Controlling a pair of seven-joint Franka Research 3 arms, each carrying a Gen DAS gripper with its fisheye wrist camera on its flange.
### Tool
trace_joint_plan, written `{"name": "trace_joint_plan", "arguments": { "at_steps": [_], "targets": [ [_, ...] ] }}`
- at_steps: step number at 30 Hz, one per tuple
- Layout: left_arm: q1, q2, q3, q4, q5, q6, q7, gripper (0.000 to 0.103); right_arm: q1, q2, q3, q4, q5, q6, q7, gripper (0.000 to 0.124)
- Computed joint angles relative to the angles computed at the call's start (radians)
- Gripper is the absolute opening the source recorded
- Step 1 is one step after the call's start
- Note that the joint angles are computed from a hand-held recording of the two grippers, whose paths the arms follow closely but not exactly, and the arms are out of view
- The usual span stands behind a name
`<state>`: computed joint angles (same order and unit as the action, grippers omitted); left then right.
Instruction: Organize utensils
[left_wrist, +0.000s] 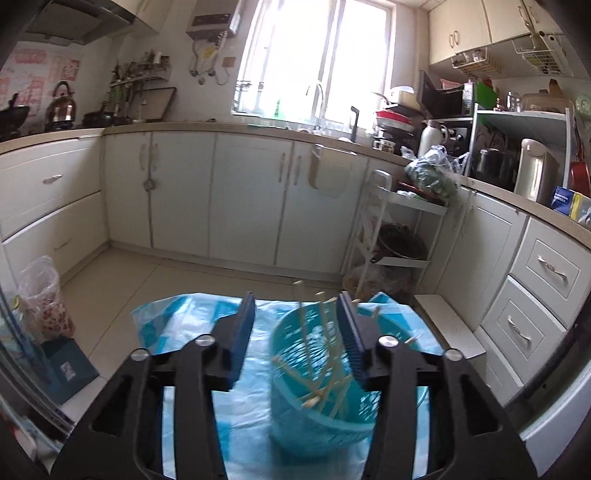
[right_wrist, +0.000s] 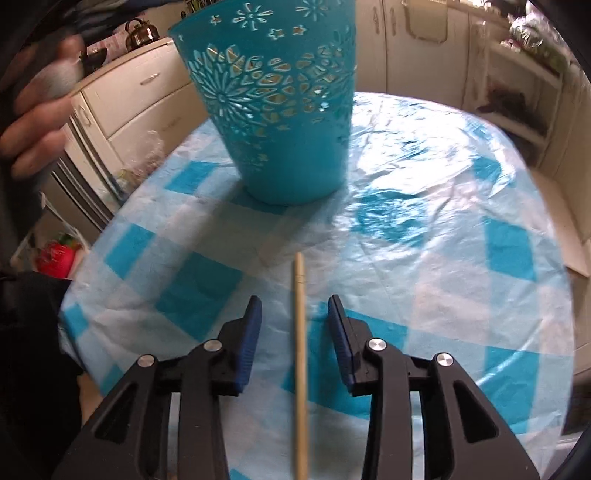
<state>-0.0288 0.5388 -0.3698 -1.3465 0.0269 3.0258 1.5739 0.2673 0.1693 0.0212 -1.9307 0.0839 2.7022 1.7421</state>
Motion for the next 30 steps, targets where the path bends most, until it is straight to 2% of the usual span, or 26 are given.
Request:
{"name": "trace_joint_plan", "arguments": {
  "at_steps": [2,4,6,7,10,11,12,14,16,17,19,21,22,24,26,28,30],
  "targets": [
    [0.037,-0.042,-0.011,-0.078,-0.012,0.023,0.007,0.053,0.015,0.006,-0.014,0.004,-0.057,0.006,0.040,0.037],
    [0.055,-0.074,0.000,-0.142,-0.014,0.035,-0.003,0.057,0.045,0.023,-0.040,0.024,-0.168,-0.001,0.124,0.032],
    [0.093,-0.083,-0.028,-0.175,-0.029,0.034,0.015,0.058,0.047,0.044,-0.040,0.059,-0.190,-0.030,0.141,0.008],
    [0.108,-0.088,-0.036,-0.196,-0.036,0.037,0.024,0.058,0.041,0.050,-0.035,0.070,-0.174,-0.039,0.140,0.006],
    [0.125,-0.087,-0.043,-0.216,-0.041,0.034,0.040,0.062,0.007,0.054,-0.009,0.083,-0.030,-0.060,0.156,0.006],
    [0.143,-0.085,-0.062,-0.223,-0.049,0.030,0.057,0.064,0.002,0.053,-0.006,0.087,0.010,-0.072,0.182,0.006],
    [0.165,-0.083,-0.088,-0.231,-0.059,0.030,0.085,0.065,0.012,0.053,-0.017,0.092,-0.008,-0.086,0.226,0.006],
    [0.174,-0.083,-0.096,-0.241,-0.062,0.034,0.113,0.067,0.028,0.062,-0.023,0.114,-0.067,-0.108,0.236,0.017],
    [0.183,-0.072,-0.114,-0.222,-0.075,0.007,0.138,0.069,0.060,0.091,-0.039,0.169,-0.183,-0.166,0.240,0.041],
    [0.199,-0.069,-0.135,-0.219,-0.091,-0.008,0.163,0.070,0.074,0.109,-0.046,0.199,-0.236,-0.197,0.241,0.041],
    [0.189,-0.070,-0.126,-0.215,-0.103,-0.019,0.183,0.071,0.075,0.129,-0.040,0.229,-0.252,-0.213,0.219,0.038],
    [0.190,-0.070,-0.129,-0.209,-0.126,-0.038,0.209,0.072,0.074,0.144,-0.045,0.257,-0.248,-0.237,0.235,0.010],
    [0.190,-0.071,-0.129,-0.209,-0.140,-0.044,0.220,0.073,0.047,0.148,-0.027,0.260,-0.173,-0.229,0.216,0.006],
    [0.183,-0.072,-0.120,-0.202,-0.165,-0.063,0.231,0.073,0.026,0.145,-0.018,0.247,-0.081,-0.200,0.242,0.006],
    [0.172,-0.074,-0.105,-0.197,-0.185,-0.074,0.237,0.074,0.057,0.143,-0.053,0.242,-0.147,-0.197,0.320,0.006],
    [0.165,-0.076,-0.096,-0.196,-0.204,-0.079,0.249,0.075,0.070,0.141,-0.057,0.243,-0.198,-0.212,0.316,0.007],
    [0.157,-0.078,-0.088,-0.195,-0.216,-0.081,0.259,0.075,0.100,0.141,-0.071,0.250,-0.308,-0.243,0.310,0.007]
  ]
}}
